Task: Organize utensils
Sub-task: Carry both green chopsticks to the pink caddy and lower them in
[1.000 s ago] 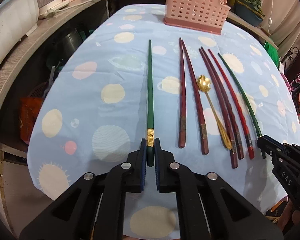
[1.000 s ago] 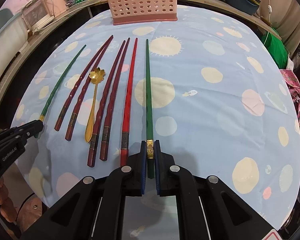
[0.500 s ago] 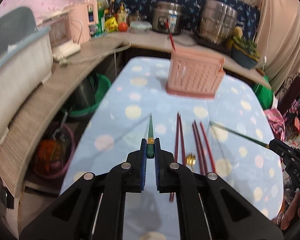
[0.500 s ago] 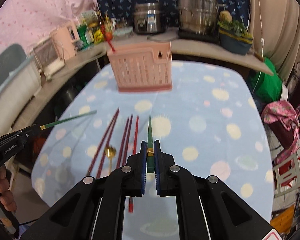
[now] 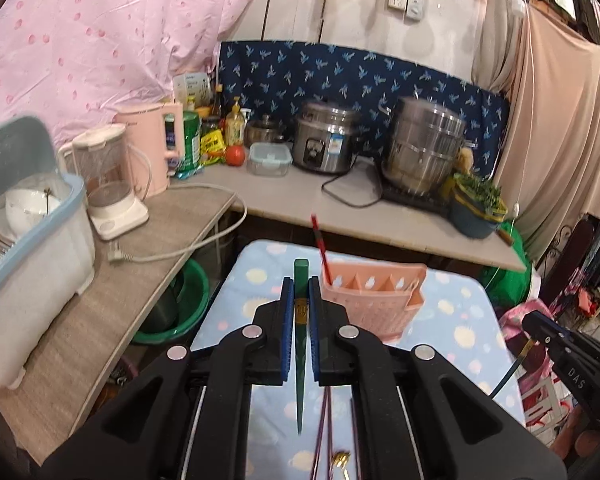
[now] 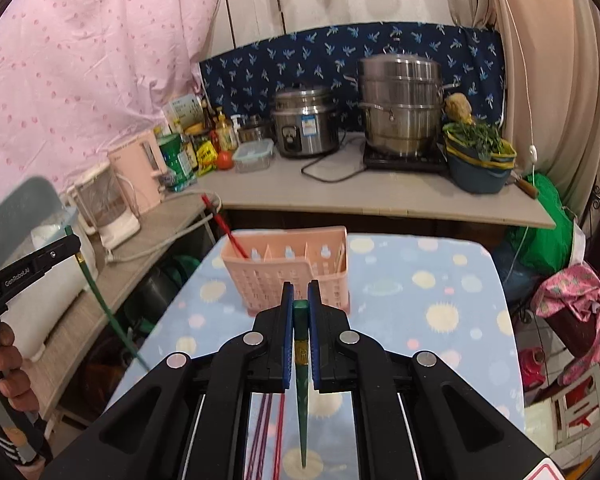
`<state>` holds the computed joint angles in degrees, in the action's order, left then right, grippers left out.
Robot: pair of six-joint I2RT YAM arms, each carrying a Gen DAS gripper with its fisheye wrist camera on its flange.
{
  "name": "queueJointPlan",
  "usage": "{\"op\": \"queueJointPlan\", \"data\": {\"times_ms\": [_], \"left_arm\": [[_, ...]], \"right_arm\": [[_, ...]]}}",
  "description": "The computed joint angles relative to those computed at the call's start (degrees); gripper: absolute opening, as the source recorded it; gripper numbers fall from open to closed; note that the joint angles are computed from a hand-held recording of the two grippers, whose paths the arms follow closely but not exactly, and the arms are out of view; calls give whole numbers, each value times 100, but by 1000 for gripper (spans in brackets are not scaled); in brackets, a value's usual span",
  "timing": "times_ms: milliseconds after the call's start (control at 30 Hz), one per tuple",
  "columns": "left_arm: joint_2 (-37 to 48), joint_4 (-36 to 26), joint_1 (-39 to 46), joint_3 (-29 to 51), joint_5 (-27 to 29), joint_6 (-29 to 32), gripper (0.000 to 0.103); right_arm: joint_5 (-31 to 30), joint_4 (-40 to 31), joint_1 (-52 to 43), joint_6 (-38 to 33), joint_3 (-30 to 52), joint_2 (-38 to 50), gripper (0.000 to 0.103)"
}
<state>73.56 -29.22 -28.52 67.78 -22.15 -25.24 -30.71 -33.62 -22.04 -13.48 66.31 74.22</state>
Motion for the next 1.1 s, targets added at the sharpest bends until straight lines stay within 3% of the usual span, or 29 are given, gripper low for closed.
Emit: {"op": "queueJointPlan", "data": {"times_ms": [433,633,867,1100], "left_arm": [[1896,-12,381,3006,205,496,7],[2771,-85,599,3980,359,530,7],[3325,-36,697,4134,505,484,7],[3401,45,700,4047,562,490,7]], "right_arm": [[420,223,826,1084,2823,1936,7],[570,154,1036,1287,3867,2811,7],[690,126,1176,1296,4366,3418,7],[651,120,1190,1298,4591,3388,7]]}}
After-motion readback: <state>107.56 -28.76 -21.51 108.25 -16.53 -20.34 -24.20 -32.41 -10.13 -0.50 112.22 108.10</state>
